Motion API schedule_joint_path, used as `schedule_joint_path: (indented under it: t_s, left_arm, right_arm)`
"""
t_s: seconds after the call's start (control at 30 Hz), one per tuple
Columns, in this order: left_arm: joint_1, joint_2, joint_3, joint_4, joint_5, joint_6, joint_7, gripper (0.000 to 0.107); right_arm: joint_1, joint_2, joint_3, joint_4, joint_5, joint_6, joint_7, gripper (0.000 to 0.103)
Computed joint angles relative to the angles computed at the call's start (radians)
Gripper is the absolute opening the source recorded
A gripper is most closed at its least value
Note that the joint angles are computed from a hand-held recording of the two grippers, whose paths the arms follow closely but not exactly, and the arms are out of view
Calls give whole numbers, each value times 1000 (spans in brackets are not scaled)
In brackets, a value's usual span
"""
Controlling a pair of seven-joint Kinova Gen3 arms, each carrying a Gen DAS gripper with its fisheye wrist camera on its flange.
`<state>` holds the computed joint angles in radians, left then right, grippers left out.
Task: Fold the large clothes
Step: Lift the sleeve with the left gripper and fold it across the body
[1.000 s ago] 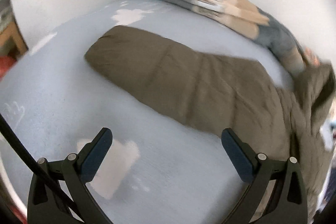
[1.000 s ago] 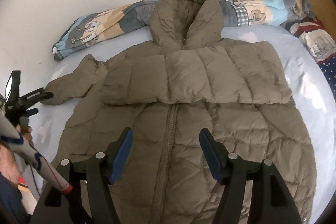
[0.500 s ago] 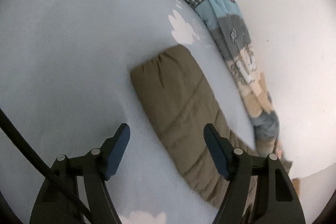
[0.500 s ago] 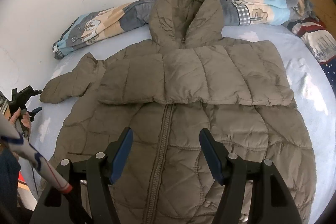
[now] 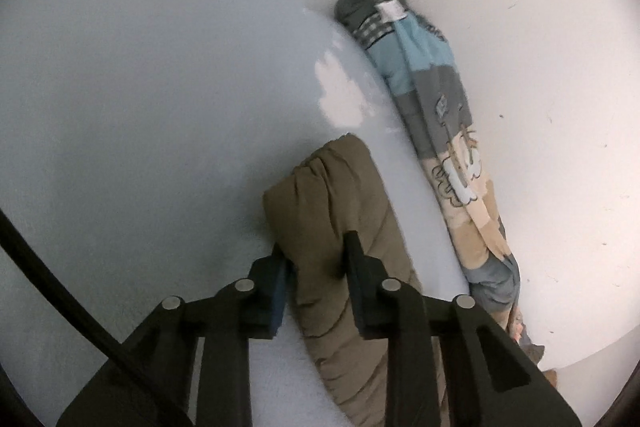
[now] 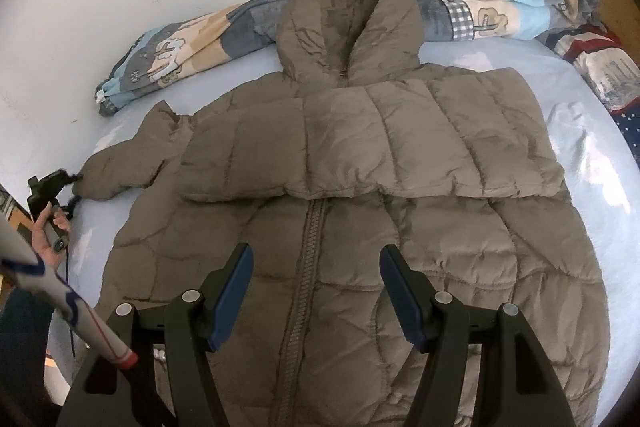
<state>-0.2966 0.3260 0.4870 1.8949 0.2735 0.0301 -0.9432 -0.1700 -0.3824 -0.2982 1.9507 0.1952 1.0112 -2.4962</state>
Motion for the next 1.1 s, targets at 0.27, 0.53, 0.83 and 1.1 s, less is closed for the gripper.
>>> schedule_joint_path:
  t_s: [0.27, 0.53, 0.83, 1.1]
  left_arm:
    - [269, -140, -222, -89, -293, 85, 225, 21]
    - [618, -245, -365, -280, -619, 246, 427, 21]
    - [1014, -153, -499, -614, -655, 430, 341, 21]
    - [1324, 48, -683, -914, -402, 613, 79, 21]
  right_arm:
    - [60, -60, -14, -3, 34, 22, -61, 70]
    - [149, -154, 18, -11, 59, 66, -64, 70]
    - [249, -257, 133, -30, 26, 87, 13, 70]
    - [338, -325, 215, -54, -4, 97, 75, 70]
